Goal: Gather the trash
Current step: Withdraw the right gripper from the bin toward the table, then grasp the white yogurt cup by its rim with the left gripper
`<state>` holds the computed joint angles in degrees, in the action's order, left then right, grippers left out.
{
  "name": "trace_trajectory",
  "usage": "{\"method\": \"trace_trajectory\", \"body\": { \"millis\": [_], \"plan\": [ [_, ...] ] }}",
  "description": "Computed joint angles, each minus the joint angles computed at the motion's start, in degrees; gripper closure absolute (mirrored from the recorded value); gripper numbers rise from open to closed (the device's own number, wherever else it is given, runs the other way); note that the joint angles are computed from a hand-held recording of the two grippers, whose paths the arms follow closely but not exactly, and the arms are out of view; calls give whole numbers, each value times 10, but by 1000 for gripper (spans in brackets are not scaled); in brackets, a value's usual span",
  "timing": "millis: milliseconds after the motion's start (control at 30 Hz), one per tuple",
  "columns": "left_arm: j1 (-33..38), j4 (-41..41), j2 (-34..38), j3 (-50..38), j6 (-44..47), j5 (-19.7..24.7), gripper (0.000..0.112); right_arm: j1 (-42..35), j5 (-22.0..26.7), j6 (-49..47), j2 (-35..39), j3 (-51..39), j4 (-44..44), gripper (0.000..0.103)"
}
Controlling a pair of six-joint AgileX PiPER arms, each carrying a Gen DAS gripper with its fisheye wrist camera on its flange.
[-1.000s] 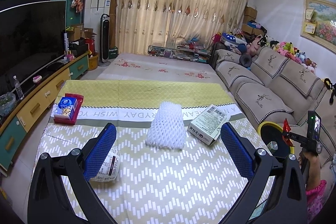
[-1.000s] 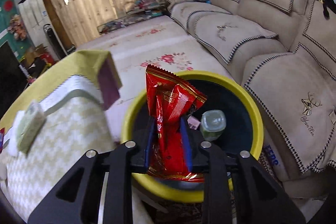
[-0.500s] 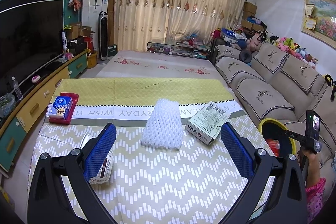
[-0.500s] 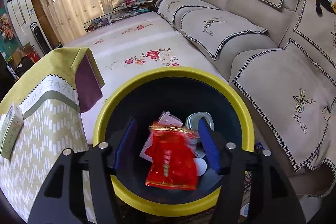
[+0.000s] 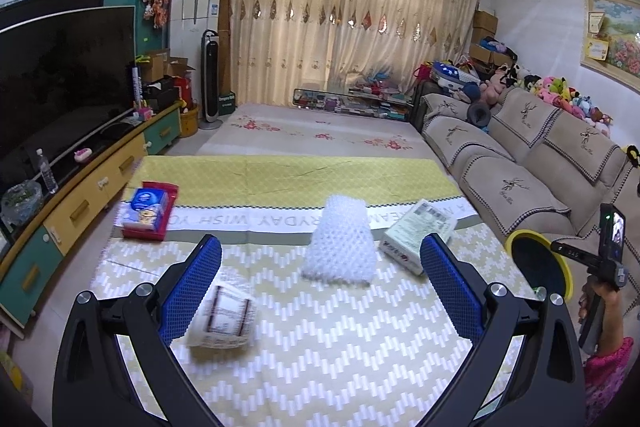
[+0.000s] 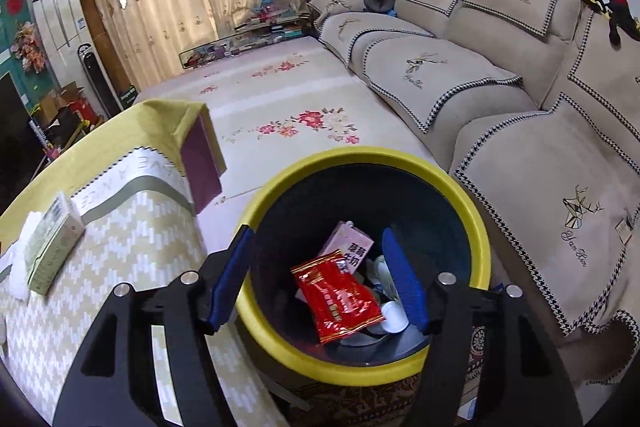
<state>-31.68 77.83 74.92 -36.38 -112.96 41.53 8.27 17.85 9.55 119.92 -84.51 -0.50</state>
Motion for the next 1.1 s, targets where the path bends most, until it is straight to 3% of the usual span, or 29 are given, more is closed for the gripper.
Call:
{"method": "trace_trajectory", "body": {
  "millis": [500,600,733,800,933,1000,1100],
  "plan": [
    [103,-38,-70,86,59,-73,14,42,-4,-17,-18,26,17,37],
    [143,-14,-60,100,50,-119,14,50,-4,-10,-18,25,10,37],
    [218,39,-25,101,45,-220,16,54,-2,-12,-17,24,10,37],
    [247,52,3,92,54,-260,22,54,-2,-13,-17,25,10,37],
    [278,50,52,72,85,-311,46,54,-3,-14,-17,29,13,37],
    [279,39,69,62,103,-318,55,54,-4,-19,-17,31,19,37],
    [253,-24,92,37,176,-300,78,53,-5,-35,-14,29,37,37]
  ]
}}
